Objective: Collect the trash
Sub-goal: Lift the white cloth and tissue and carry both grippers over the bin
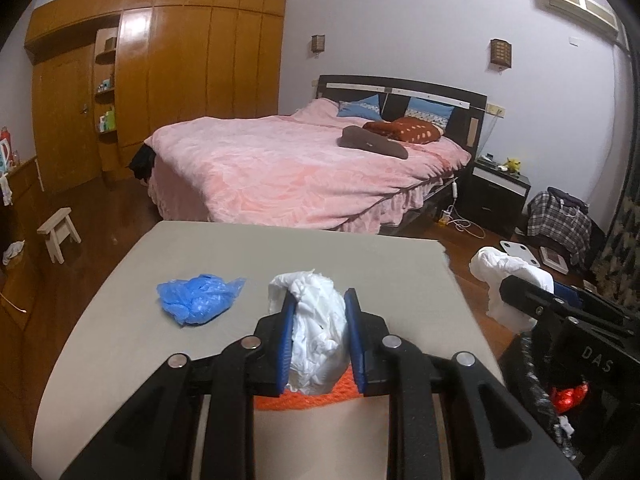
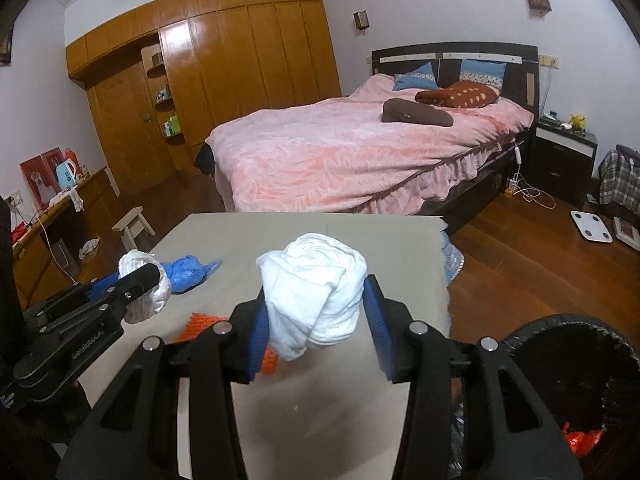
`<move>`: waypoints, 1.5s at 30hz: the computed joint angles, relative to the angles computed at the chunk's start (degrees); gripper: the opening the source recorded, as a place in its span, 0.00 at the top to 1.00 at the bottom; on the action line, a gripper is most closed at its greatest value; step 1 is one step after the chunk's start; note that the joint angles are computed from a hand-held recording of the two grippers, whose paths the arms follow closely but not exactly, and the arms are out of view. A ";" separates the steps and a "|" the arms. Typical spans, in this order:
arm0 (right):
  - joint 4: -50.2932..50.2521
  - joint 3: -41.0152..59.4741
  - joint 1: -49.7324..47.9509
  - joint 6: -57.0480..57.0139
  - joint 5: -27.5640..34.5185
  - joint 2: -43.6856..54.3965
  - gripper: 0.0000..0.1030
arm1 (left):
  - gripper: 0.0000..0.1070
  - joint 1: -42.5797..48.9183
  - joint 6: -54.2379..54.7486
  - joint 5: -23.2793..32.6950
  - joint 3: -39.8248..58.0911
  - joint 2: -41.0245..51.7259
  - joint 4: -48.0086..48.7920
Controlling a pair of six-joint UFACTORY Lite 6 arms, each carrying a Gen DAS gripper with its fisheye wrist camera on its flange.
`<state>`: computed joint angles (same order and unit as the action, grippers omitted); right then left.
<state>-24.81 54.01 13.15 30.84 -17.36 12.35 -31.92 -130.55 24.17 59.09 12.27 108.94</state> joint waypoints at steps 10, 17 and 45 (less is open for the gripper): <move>-12.12 -13.34 -6.59 10.52 0.20 -17.38 0.59 | 0.78 -9.34 7.84 3.07 2.23 -1.55 -10.32; -26.34 -19.36 -14.20 21.97 0.34 -27.06 0.59 | 0.78 -15.30 12.12 4.68 8.56 2.25 -14.82; -54.20 -26.90 -59.19 29.66 -16.96 -29.27 0.59 | 0.78 -29.60 33.36 2.07 47.96 32.27 -32.29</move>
<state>-79.01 27.11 -46.04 60.50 -34.32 -16.92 -61.52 -97.19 26.24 107.05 44.54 76.65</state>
